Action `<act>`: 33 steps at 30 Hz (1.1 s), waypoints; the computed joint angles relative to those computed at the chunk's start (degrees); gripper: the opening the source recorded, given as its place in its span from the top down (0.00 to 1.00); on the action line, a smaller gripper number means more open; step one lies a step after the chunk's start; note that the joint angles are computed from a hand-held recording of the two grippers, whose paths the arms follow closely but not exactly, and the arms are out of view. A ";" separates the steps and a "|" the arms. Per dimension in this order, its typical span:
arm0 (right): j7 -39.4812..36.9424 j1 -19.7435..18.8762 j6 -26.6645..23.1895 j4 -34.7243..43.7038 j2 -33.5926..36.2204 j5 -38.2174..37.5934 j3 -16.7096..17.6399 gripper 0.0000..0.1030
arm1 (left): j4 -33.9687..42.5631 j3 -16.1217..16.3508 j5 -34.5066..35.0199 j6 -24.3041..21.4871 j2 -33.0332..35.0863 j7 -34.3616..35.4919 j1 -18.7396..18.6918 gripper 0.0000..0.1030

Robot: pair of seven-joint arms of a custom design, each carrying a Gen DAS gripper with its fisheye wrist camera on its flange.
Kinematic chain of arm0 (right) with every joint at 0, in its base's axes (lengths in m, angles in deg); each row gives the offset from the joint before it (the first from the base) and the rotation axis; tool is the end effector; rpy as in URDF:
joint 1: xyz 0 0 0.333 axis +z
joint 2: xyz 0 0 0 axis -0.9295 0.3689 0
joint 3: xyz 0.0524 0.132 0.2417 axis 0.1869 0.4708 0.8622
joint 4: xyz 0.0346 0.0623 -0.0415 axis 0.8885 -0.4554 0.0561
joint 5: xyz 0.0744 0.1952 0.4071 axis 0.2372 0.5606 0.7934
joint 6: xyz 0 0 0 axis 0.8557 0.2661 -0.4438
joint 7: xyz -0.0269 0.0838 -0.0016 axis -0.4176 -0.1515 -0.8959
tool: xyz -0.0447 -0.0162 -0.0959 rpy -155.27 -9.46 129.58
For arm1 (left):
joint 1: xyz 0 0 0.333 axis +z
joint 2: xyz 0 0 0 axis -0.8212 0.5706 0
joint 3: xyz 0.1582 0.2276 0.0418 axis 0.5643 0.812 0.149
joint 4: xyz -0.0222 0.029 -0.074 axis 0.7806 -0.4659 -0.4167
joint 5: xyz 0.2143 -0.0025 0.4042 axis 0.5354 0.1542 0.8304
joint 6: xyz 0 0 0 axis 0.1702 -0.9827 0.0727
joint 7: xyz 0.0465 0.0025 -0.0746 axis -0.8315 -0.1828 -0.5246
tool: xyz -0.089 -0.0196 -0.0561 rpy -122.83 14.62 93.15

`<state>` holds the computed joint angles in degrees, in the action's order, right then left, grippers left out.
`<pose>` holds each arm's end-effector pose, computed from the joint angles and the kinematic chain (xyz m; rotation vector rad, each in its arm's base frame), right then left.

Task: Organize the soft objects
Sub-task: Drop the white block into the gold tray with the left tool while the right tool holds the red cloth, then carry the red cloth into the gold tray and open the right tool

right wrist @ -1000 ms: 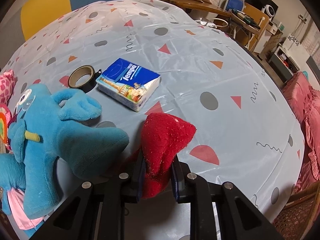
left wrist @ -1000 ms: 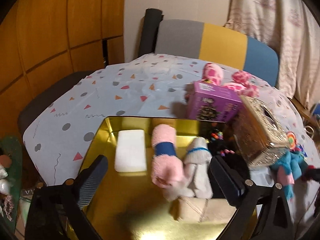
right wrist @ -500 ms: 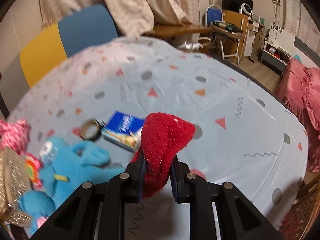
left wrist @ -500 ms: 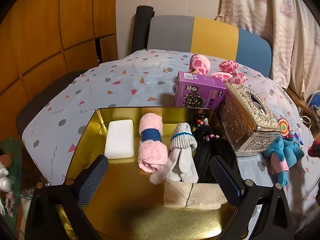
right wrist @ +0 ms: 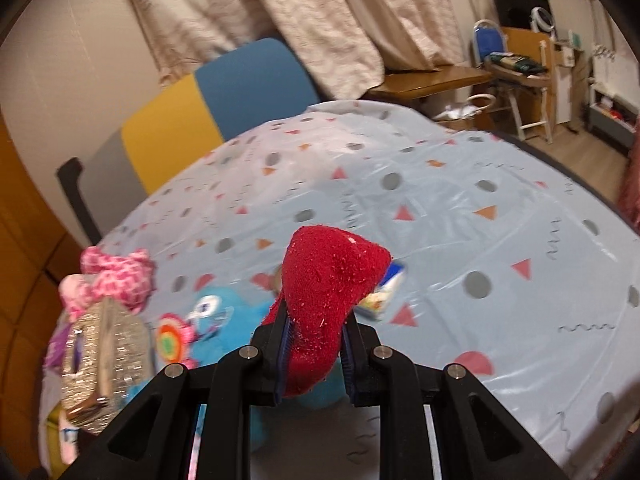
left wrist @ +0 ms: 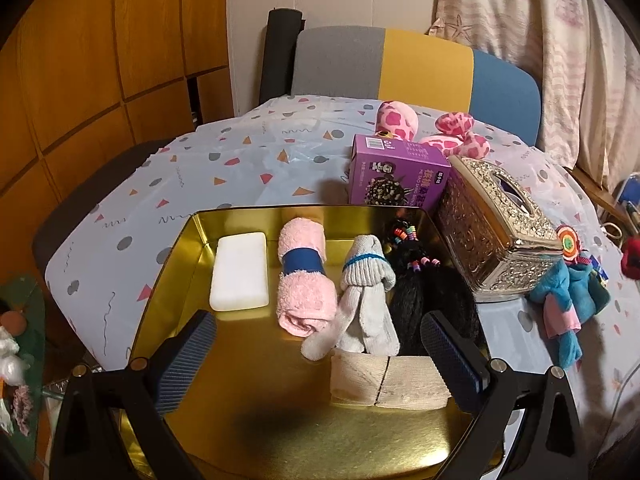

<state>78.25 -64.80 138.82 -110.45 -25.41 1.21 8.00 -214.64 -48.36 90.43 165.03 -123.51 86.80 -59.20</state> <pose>0.6567 0.0126 0.3937 -1.5408 1.7149 -0.3849 0.4037 -0.1789 0.3913 -2.1124 1.1574 -0.5036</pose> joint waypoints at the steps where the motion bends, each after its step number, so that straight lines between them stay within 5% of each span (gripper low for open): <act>1: -2.18 -0.14 -0.88 -0.46 -0.80 1.62 0.33 0.80 | -0.20 0.20 -0.07 0.20 -0.09 0.06 -0.07 0.00; 12: -21.37 8.36 -16.81 -7.38 -13.56 11.07 -1.71 0.80 | -4.89 0.69 -2.04 0.01 -5.86 -1.58 -0.15 0.00; 19: -25.61 15.17 -27.21 -9.42 -15.69 5.28 -0.10 0.80 | -9.52 1.69 -4.89 -1.53 -12.11 -1.83 -0.79 0.00; 26: -21.66 19.37 -28.97 -5.04 -8.32 -3.77 3.67 0.80 | -11.60 1.69 -7.09 -1.15 -14.29 -1.16 -1.00 0.00; 30: -15.32 20.33 -25.49 -2.14 -2.79 -12.88 6.09 0.77 | -11.91 1.32 -7.67 -0.97 -14.54 -0.54 -1.07 0.00; 33: -11.56 20.38 -24.16 -0.98 -0.53 -17.84 6.87 0.64 | -12.18 1.03 -7.87 -0.98 -14.96 -0.48 -1.11 0.00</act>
<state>66.68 -44.41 114.66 -111.43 -25.95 -16.63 14.87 -226.83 -47.33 82.56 164.05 -138.47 86.32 -60.31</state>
